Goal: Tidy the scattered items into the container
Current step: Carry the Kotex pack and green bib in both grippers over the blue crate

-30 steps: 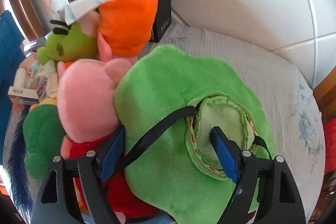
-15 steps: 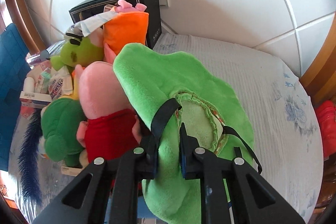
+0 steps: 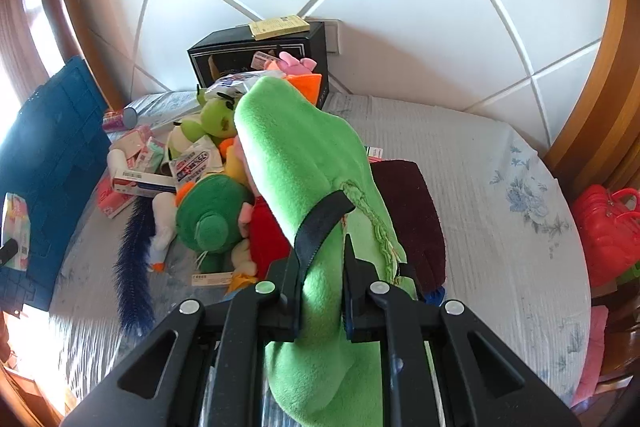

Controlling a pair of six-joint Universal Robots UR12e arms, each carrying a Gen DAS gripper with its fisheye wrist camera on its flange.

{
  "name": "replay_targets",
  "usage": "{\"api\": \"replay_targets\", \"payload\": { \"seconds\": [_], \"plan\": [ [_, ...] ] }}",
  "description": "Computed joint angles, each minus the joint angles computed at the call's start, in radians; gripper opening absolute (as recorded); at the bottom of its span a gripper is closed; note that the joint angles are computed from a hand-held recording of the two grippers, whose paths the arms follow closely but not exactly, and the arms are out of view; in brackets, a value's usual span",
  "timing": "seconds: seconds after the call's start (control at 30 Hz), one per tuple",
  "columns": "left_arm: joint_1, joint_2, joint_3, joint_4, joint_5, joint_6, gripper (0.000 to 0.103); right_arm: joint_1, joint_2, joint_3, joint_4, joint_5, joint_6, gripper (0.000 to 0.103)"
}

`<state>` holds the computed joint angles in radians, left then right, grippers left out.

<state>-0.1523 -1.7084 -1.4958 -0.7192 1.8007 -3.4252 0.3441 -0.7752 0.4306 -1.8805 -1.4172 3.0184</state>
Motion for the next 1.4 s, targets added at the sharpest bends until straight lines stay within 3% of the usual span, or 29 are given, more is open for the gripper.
{"api": "replay_targets", "payload": {
  "seconds": [0.43,0.8,0.97,1.13,1.4],
  "plan": [
    [-0.031,0.022,0.02,0.031,0.026,0.015,0.077,0.015,-0.2,0.271,-0.128,0.002,0.057,0.014],
    [-0.085,0.024,0.057,-0.008,0.091,-0.009,0.077,0.012,-0.339,0.46,-0.221,-0.009,0.056,0.014],
    [-0.106,0.019,0.091,-0.069,0.133,-0.046,0.077,0.024,-0.365,0.492,-0.238,-0.021,0.074,0.014],
    [-0.11,0.025,0.106,-0.061,0.148,-0.019,0.077,0.044,-0.386,0.508,-0.251,-0.055,0.095,0.014],
    [-0.076,0.051,0.101,-0.018,0.055,0.052,0.077,0.085,-0.396,0.493,-0.246,-0.136,0.159,0.014]
  ]
}}
